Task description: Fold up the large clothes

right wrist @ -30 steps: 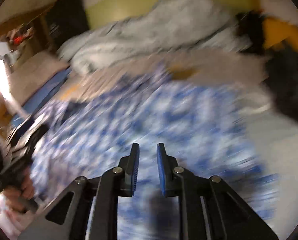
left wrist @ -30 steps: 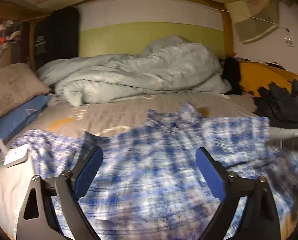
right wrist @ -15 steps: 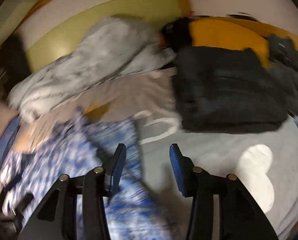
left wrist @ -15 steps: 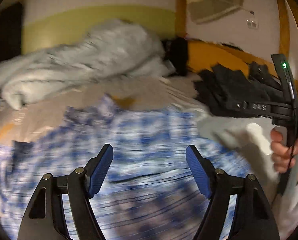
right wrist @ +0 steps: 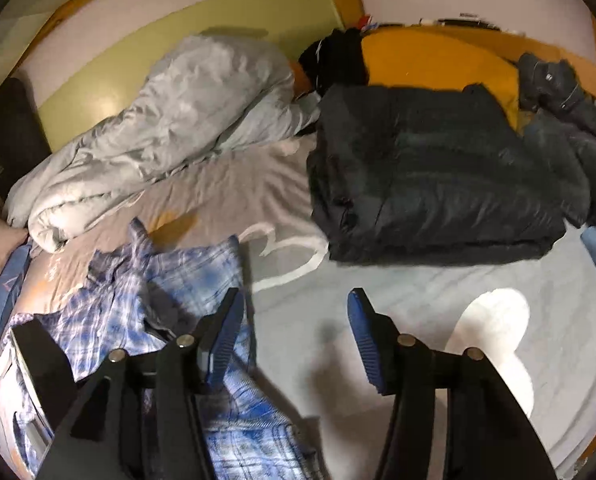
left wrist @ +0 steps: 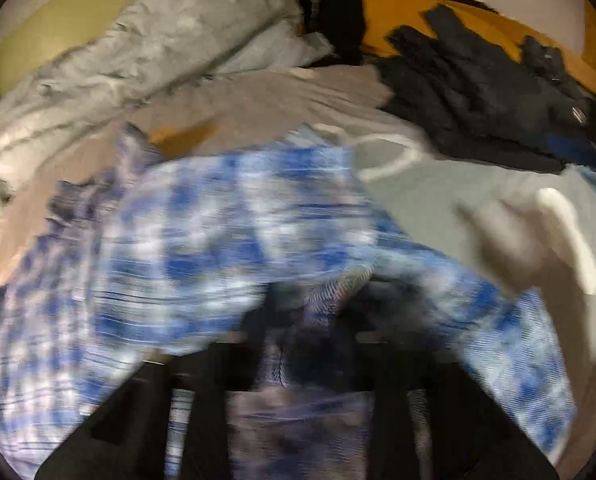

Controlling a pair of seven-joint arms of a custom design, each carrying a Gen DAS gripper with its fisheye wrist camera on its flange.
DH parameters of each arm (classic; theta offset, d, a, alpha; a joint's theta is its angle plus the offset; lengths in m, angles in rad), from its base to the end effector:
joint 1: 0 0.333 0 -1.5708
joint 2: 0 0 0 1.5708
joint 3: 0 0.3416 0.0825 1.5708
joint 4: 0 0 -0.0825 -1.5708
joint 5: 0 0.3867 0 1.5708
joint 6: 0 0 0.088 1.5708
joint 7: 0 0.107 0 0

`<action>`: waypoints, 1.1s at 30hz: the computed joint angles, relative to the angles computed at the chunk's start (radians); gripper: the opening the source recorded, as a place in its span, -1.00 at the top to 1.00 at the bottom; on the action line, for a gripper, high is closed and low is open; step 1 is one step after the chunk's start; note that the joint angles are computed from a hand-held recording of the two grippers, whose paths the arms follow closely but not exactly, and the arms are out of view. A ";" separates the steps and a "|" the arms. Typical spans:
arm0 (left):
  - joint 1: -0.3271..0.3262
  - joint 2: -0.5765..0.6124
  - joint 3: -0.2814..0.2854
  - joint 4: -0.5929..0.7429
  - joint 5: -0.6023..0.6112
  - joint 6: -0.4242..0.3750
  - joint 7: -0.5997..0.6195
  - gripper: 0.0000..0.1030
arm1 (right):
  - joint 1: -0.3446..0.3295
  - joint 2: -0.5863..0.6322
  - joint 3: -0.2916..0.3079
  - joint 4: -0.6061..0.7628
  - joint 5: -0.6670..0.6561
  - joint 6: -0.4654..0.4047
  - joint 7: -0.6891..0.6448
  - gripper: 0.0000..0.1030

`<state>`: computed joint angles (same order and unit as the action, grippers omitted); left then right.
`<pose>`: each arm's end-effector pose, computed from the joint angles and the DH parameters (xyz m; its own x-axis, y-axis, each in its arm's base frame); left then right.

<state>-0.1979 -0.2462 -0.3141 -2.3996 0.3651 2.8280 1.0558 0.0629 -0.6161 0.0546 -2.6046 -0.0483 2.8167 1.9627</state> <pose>0.4238 -0.2685 0.5015 -0.2995 -0.9526 -0.0538 -0.7164 0.2617 -0.6467 0.3920 0.0522 0.5700 -0.1371 -0.9680 -0.2103 -0.6629 0.2474 -0.7067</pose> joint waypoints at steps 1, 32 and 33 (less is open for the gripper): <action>0.023 -0.020 -0.003 -0.016 0.009 0.021 -0.028 0.87 | -0.006 0.003 0.007 0.002 -0.008 -0.006 -0.001 -0.05; 0.442 -0.197 0.058 -0.093 0.587 -0.340 -0.400 0.88 | -0.037 0.075 0.085 0.035 -0.193 -0.063 0.113 -0.27; 0.425 -0.200 0.086 -0.100 0.572 -0.316 -0.389 0.84 | -0.035 0.075 0.083 0.035 -0.194 -0.063 0.113 -0.27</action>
<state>0.2274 -0.4461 -0.2283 -2.4994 0.9367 2.5119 0.6663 0.0282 -0.5409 0.1371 -2.5698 -0.2421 2.7538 2.0755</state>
